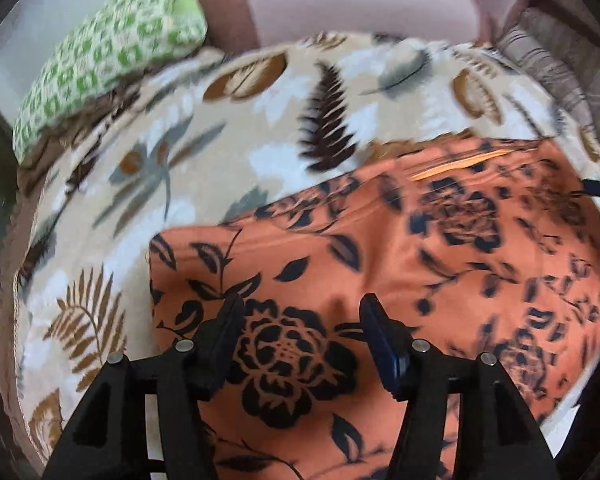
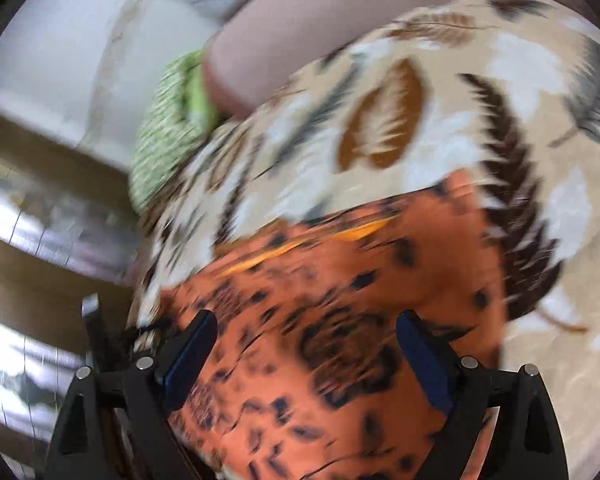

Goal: Fold small clothes
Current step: 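Smooth the folded blouse flat with both open grippers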

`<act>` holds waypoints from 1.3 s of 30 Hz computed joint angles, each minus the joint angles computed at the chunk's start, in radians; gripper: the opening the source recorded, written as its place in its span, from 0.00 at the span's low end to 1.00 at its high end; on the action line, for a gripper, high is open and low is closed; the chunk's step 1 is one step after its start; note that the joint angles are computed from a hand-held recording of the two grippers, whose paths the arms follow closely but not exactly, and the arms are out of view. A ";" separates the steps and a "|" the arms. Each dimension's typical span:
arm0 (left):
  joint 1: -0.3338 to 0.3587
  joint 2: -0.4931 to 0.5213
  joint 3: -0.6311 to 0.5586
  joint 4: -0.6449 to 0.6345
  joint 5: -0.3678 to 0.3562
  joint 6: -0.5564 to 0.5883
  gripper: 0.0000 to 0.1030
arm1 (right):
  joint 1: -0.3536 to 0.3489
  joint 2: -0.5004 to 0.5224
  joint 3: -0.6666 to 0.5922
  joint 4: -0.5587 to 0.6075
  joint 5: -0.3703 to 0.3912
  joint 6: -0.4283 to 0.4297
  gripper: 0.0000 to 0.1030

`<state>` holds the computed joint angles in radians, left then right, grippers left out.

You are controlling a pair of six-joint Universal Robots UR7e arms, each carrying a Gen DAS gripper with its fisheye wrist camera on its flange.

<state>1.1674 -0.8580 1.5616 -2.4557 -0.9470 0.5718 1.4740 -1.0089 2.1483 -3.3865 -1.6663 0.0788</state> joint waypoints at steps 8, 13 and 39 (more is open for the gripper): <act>0.026 -0.004 -0.016 0.009 0.057 -0.194 0.61 | -0.053 -0.009 0.064 -0.138 -0.012 0.194 0.90; 0.002 -0.117 0.119 -0.088 0.013 -0.200 0.61 | 0.009 -0.033 0.107 -0.125 0.000 0.118 0.90; -0.018 -0.211 0.317 -0.139 0.085 -0.310 0.73 | 0.145 0.107 0.161 -0.283 -0.270 0.147 0.90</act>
<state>1.1498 -1.0693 1.8788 -2.5946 -0.8622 0.2615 1.6194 -0.9016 2.3095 -3.6691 -1.9366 0.2262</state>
